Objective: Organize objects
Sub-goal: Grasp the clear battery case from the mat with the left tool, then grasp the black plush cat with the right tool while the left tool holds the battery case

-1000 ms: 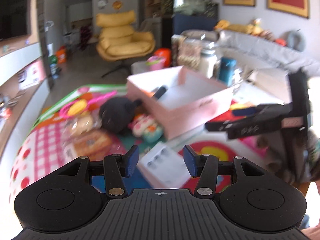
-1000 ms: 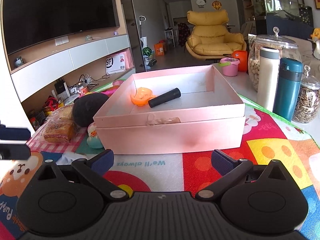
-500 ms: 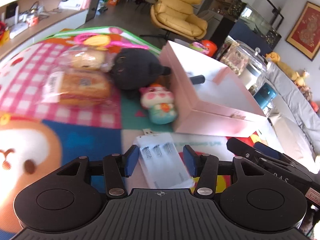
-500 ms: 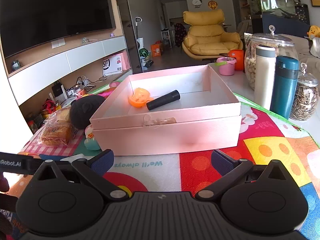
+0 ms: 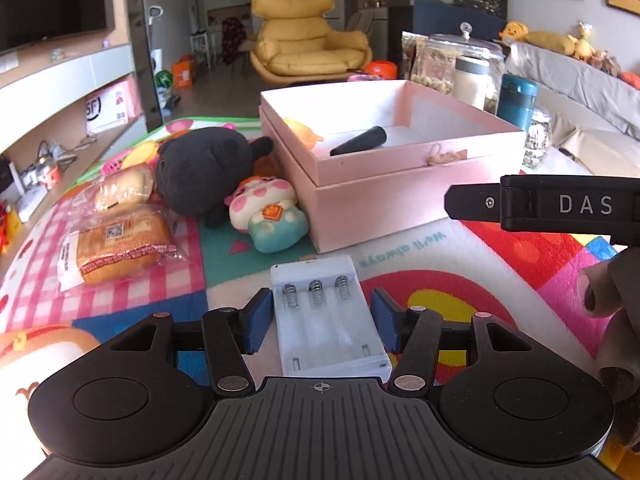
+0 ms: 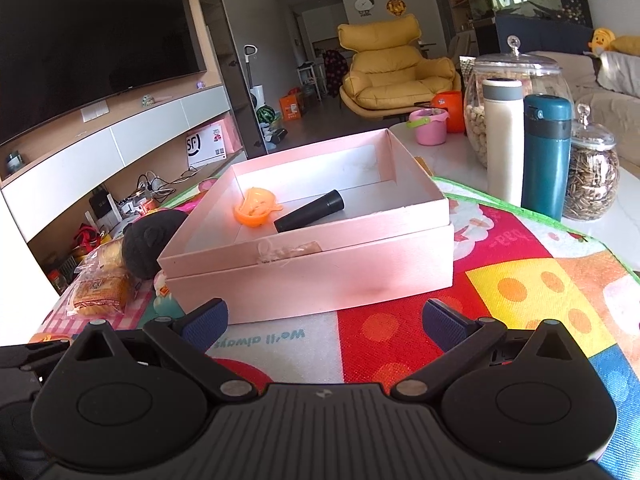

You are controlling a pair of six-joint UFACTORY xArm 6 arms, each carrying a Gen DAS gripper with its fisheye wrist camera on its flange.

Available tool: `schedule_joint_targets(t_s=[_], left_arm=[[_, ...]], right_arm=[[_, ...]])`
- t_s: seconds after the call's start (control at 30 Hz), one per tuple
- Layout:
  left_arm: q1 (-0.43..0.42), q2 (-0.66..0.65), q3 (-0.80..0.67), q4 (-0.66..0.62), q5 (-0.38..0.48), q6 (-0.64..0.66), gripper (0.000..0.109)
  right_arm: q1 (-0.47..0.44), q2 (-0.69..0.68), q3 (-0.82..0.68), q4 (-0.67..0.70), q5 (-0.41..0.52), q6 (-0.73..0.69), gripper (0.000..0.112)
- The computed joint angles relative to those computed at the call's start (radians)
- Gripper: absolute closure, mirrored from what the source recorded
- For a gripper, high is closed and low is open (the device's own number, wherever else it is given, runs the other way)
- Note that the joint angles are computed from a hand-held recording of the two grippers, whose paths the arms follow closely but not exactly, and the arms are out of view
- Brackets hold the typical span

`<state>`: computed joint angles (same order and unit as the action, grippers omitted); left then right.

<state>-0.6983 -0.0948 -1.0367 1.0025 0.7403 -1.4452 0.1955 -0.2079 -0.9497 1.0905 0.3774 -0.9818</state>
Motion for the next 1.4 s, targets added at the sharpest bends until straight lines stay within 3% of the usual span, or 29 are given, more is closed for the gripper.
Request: schedule_joint_targets(t_s=[0.17,0.23,0.33,0.5,0.63,0.8,1.03,1.1,1.2,1.3,1.4], left_arm=[[-0.001,-0.038,0.051,0.058,-0.025,-0.065,0.055],[0.018,-0.082,0.099,0.052,-0.072,-0.074,0.055],[0.041,-0.165,0.184,0.055,-0.114,-0.081,0.055],[0.076,-0.267,0.281,0.066,-0.142,-0.124,0.055],[0.124,-0.319,0.347,0.141,-0.23,-0.254,0.056],[0.114,-0.314,0.343,0.163,-0.213,-0.273,0.056],[0.149,-0.343,0.38,0.214,-0.28,-0.366,0.056],[0.157,-0.348,0.387,0.229,-0.295,-0.389,0.056],[0.158,-0.352,0.391,0.239,-0.3,-0.405,0.056],[0.159,-0.353,0.392,0.239,-0.301,-0.405,0.056],[0.161,-0.352,0.392,0.244,-0.306,-0.416,0.056]], right_arm=[[0.002,0.027,-0.013,-0.098,-0.029,0.158,0.009],[-0.008,0.032,-0.016,-0.099,-0.026,0.197,0.009],[-0.038,0.019,-0.039,-0.134,0.107,0.152,0.009],[0.076,-0.015,-0.069,-0.196,0.06,-0.007,0.009],[0.181,0.086,-0.226,-0.409,0.083,0.065,0.009],[0.293,0.277,-0.427,-0.798,0.094,0.301,0.009],[0.354,0.452,-0.576,-1.122,0.101,0.534,0.009],[0.352,0.471,-0.608,-1.123,0.137,0.548,0.01],[0.34,0.466,-0.634,-1.026,0.215,0.485,0.032],[0.337,0.4,-0.56,-1.008,0.166,0.461,0.038],[0.318,0.294,-0.474,-0.855,0.155,0.343,0.038]])
